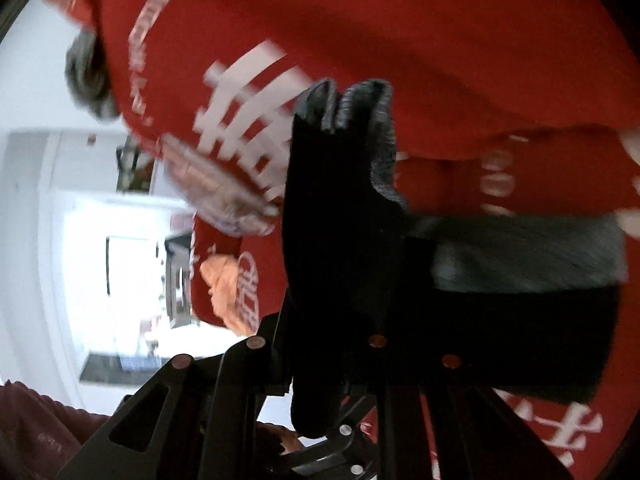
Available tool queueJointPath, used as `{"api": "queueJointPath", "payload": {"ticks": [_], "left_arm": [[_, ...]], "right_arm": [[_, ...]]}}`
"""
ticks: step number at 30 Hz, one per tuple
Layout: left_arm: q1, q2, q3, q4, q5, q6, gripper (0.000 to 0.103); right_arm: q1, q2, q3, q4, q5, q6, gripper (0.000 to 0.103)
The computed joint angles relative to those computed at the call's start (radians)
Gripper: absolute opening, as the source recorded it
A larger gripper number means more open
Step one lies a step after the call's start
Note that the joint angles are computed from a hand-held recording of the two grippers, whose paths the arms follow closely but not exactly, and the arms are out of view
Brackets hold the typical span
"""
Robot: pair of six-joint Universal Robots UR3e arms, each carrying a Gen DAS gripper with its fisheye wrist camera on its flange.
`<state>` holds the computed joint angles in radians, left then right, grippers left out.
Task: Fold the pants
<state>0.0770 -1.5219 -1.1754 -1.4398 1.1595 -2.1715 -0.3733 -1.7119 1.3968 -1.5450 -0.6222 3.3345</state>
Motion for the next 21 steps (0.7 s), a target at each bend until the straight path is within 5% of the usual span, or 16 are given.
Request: {"api": "queueJointPath", "payload": {"ticks": [7, 13, 16, 18, 21], "left_arm": [[-0.275, 0.028, -0.268, 0.19, 0.207, -0.081, 0.043], [-0.357, 0.052, -0.43, 0.333, 0.3, -0.08, 0.043], [-0.356, 0.065, -0.414, 0.285, 0.3, -0.065, 0.047], [-0.333, 0.062, -0.342, 0.168, 0.285, -0.06, 0.059], [-0.262, 0.074, -0.24, 0.0, 0.237, -0.033, 0.062]], "right_arm": [[-0.427, -0.334, 0.398, 0.45, -0.006, -0.506, 0.018], [-0.574, -0.426, 0.589, 0.536, -0.058, -0.697, 0.018], [-0.595, -0.456, 0.6, 0.576, -0.06, -0.717, 0.018], [-0.597, -0.466, 0.581, 0.585, -0.088, -0.711, 0.018], [-0.582, -0.469, 0.536, 0.58, -0.134, -0.678, 0.018]]}}
